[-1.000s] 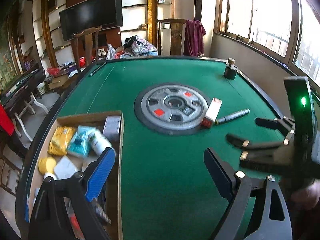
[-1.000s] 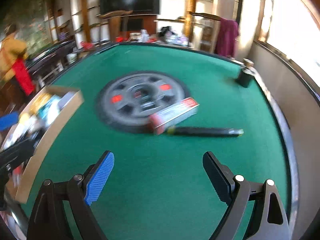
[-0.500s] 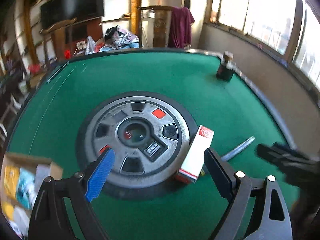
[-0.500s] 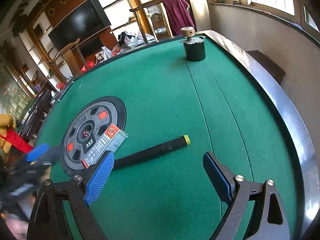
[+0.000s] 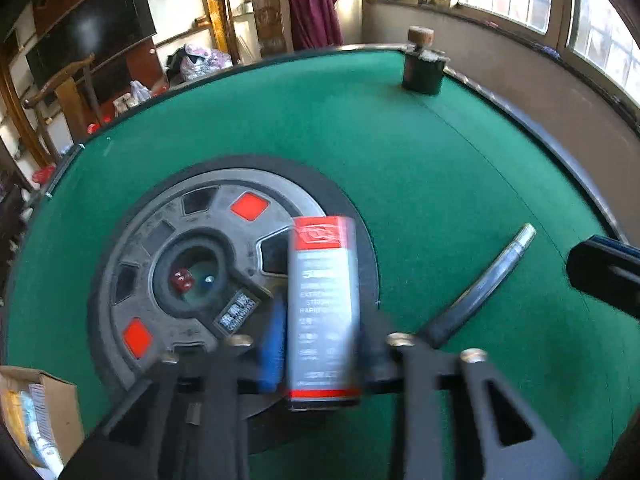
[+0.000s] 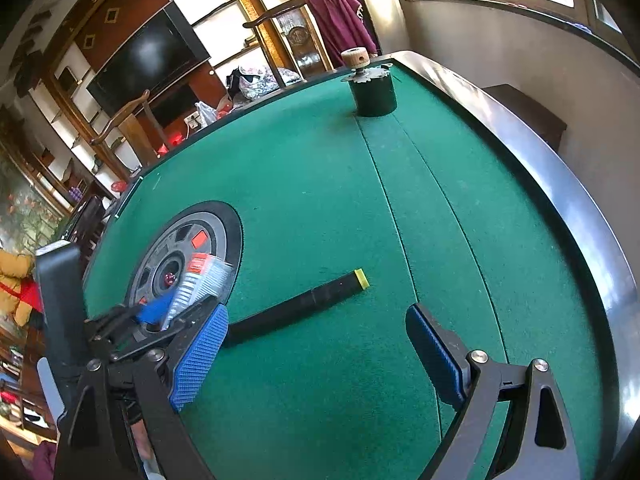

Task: Organize objects
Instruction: 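Grasp the red-white glue box with the left tool, then grasp the yellow-capped black marker with the right tool while the left tool holds the glue box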

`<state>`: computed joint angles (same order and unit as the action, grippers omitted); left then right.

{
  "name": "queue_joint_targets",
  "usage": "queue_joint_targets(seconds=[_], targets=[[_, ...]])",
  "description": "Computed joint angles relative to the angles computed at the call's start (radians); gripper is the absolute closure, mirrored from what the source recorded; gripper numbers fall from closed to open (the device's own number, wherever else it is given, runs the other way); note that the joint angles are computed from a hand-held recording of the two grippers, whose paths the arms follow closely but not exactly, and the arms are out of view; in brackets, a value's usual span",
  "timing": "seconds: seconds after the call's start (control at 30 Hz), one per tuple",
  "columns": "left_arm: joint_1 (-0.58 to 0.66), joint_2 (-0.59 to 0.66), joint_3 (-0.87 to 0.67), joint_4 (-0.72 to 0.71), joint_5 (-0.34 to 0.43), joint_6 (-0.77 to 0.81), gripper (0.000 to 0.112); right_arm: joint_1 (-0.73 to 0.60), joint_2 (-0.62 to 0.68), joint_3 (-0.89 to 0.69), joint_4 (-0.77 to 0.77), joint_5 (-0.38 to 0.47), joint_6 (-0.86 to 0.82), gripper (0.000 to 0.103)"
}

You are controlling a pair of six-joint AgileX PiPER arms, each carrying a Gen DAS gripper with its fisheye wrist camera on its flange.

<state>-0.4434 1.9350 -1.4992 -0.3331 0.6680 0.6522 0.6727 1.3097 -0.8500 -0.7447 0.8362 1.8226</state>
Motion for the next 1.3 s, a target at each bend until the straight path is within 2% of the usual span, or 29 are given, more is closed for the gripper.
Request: queue_joint_targets(seconds=[0.17, 0.27, 0.37, 0.47, 0.53, 0.6, 0.67, 0.77, 0.83, 0.93, 1.0, 1.03, 1.1, 1.13, 1.2, 1.27, 1.3], targets=[[0.032, -0.04, 0.047, -0.057, -0.012, 0.029, 0.086, -0.025, 0.016, 0.012, 0.026, -0.039, -0.016, 0.01], [0.091, -0.09, 0.075, -0.131, 0.026, 0.061, 0.086, -0.04, 0.029, 0.016, 0.041, -0.069, -0.032, 0.01], [0.18, -0.173, 0.131, -0.244, 0.097, 0.149, 0.086, -0.045, 0.043, 0.017, 0.042, -0.09, -0.042, 0.01], [0.279, -0.253, 0.191, -0.352, 0.193, 0.249, 0.086, -0.015, 0.027, 0.031, -0.045, -0.084, 0.029, 0.01], [0.333, -0.298, 0.23, -0.387, 0.229, 0.291, 0.086, -0.021, 0.017, 0.034, -0.067, -0.133, 0.037, 0.01], [0.407, -0.352, 0.28, -0.434, 0.275, 0.362, 0.086, -0.05, 0.022, 0.016, 0.006, -0.187, -0.042, 0.01], [0.465, -0.396, 0.321, -0.464, 0.291, 0.42, 0.086, -0.041, 0.055, -0.035, 0.086, -0.128, -0.091, 0.01], [0.567, -0.426, 0.354, -0.505, 0.341, 0.51, 0.086, -0.056, 0.105, -0.069, 0.179, -0.116, -0.114, 0.01], [0.613, -0.424, 0.359, -0.526, 0.369, 0.549, 0.086, -0.066, 0.174, -0.132, 0.237, -0.059, -0.168, 0.01], [0.665, -0.411, 0.366, -0.544, 0.381, 0.595, 0.086, -0.057, 0.277, -0.257, 0.221, 0.072, -0.201, 0.014], [0.701, -0.402, 0.365, -0.561, 0.398, 0.621, 0.086, -0.082, 0.329, -0.32, 0.248, 0.103, -0.253, 0.023], [0.715, -0.396, 0.358, -0.564, 0.41, 0.626, 0.086, -0.09, 0.37, -0.37, 0.256, 0.133, -0.279, 0.024], [0.747, -0.381, 0.346, -0.578, 0.43, 0.639, 0.086, -0.083, 0.443, -0.463, 0.245, 0.203, -0.324, 0.04], [0.762, -0.376, 0.343, -0.583, 0.44, 0.646, 0.086, -0.073, 0.498, -0.533, 0.233, 0.25, -0.363, 0.044], [0.793, -0.359, 0.329, -0.592, 0.46, 0.657, 0.086, -0.054, 0.551, -0.605, 0.218, 0.3, -0.398, 0.064], [0.811, -0.345, 0.318, -0.596, 0.476, 0.655, 0.086, -0.035, 0.573, -0.638, 0.207, 0.309, -0.407, 0.079], [0.816, -0.341, 0.315, -0.596, 0.481, 0.656, 0.086, -0.025, 0.578, -0.647, 0.21, 0.311, -0.413, 0.083]])
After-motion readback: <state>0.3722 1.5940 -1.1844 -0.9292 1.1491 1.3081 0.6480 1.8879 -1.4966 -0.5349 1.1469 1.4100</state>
